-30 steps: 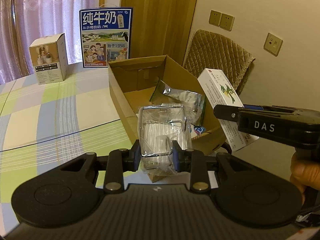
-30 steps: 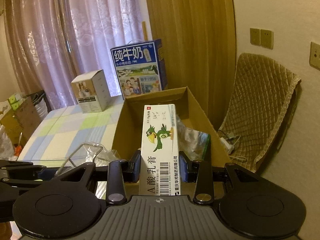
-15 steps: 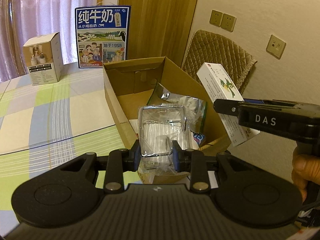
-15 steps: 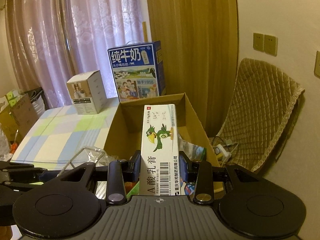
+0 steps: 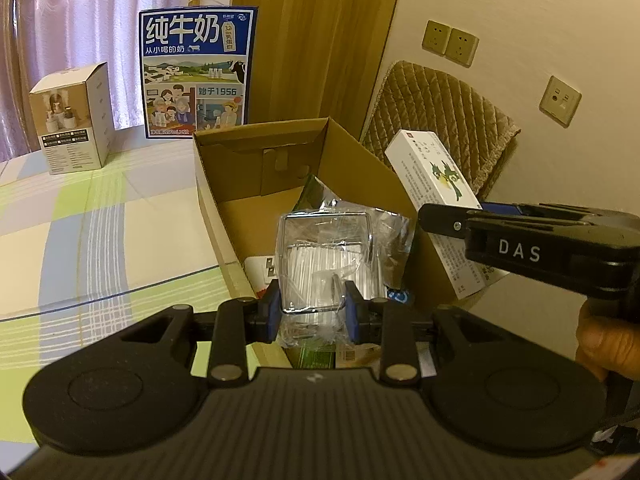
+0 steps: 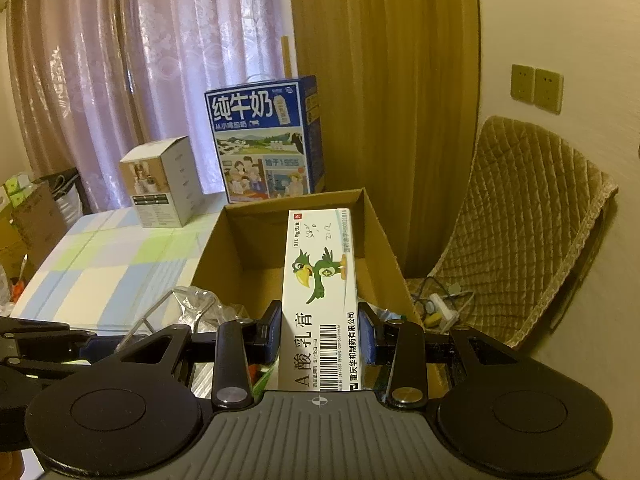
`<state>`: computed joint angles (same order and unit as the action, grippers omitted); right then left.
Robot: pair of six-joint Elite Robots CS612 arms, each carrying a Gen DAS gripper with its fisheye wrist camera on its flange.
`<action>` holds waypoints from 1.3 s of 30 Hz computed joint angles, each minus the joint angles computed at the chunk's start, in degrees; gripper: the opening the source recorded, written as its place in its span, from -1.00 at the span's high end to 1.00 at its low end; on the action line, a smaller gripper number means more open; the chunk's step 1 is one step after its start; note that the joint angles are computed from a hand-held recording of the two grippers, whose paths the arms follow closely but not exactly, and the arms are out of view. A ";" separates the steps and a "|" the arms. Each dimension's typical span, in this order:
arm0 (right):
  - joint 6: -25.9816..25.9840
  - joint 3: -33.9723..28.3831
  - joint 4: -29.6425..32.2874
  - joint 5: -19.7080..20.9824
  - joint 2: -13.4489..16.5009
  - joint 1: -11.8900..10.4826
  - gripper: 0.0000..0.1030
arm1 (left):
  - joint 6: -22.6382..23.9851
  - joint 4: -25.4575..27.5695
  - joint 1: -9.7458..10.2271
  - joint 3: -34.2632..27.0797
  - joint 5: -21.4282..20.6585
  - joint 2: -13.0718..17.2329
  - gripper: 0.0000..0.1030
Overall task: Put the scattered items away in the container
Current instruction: 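Lower the ointment box and wire holder into the cardboard box, then open the left tool to drop the wire holder while the right tool releases the ointment box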
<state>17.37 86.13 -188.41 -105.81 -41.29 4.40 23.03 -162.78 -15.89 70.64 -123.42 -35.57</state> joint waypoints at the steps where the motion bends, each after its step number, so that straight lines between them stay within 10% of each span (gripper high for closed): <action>1: -0.12 -0.13 0.08 0.01 0.08 -0.08 0.31 | -0.23 0.07 -0.08 -0.28 0.00 0.17 0.50; 39: 0.18 -3.27 2.89 1.66 2.41 -1.51 0.31 | -4.93 0.17 -1.12 -5.81 1.68 3.78 0.24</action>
